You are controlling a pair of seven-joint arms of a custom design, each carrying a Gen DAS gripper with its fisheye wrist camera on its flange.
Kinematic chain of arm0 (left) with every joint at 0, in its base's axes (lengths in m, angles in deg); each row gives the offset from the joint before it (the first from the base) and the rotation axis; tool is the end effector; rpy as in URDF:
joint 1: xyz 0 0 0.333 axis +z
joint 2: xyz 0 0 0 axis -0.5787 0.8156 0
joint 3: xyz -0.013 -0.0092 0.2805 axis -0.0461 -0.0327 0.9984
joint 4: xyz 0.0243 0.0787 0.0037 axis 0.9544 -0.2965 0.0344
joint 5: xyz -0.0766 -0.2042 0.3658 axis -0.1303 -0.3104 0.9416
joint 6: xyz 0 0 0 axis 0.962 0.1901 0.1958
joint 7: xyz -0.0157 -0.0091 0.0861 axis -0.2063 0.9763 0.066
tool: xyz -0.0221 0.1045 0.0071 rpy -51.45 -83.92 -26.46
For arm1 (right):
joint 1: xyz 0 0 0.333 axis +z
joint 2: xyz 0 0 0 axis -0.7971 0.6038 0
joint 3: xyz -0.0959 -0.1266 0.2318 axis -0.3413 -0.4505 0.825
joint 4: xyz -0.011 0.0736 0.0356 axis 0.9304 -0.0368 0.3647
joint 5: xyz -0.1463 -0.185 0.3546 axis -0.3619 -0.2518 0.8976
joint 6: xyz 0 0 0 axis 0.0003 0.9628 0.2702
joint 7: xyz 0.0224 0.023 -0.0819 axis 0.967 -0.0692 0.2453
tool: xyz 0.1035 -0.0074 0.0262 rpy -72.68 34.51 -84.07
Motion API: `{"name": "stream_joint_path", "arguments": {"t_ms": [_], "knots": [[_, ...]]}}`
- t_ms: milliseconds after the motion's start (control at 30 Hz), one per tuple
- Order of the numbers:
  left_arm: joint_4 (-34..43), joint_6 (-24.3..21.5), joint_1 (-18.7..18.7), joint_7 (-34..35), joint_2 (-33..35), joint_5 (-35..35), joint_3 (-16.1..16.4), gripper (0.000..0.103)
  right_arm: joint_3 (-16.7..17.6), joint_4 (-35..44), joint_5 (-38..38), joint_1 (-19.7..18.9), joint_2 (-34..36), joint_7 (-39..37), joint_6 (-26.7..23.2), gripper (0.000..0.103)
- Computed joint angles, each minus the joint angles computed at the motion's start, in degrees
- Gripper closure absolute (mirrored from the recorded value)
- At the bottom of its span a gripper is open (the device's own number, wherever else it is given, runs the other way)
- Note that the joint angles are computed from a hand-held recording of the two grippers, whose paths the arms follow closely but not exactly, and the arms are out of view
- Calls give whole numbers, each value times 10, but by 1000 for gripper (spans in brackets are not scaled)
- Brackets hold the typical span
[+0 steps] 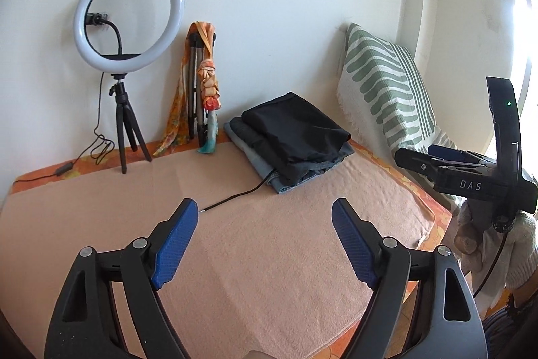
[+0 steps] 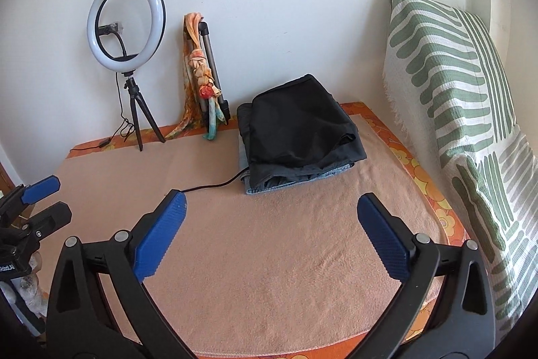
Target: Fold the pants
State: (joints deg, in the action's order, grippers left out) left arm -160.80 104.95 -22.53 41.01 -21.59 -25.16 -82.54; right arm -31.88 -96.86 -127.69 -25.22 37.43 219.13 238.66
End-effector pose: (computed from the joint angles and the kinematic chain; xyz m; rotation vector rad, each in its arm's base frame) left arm 0.4265 -0.2943 0.4556 -1.5118 1.8235 -1.1296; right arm 0.5130 0.3986 0.5030 -1.7678 1.5294 -0.6153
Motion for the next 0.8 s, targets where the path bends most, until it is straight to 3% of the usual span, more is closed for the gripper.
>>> {"name": "stream_joint_path", "arguments": {"t_ms": [100, 200, 533, 667, 800], "knots": [[-25, 7, -18, -2, -25, -7, 6, 20, 4, -22, -6, 3, -17, 17, 2, 0], [-46, 13, -17, -5, -50, -16, -8, 19, 9, -42, -20, 2, -31, 43, 4, 0], [-70, 38, 20, -1, -96, -52, -62, 17, 20, -69, -62, -4, -40, 92, 8, 0], [-71, 35, 26, -2, -104, -67, -72, 2, 20, -70, -78, -4, -38, 105, 14, 0], [-74, 24, 58, -22, -139, -74, -110, 1, 20, -67, -100, -1, -36, 116, 6, 0]]}}
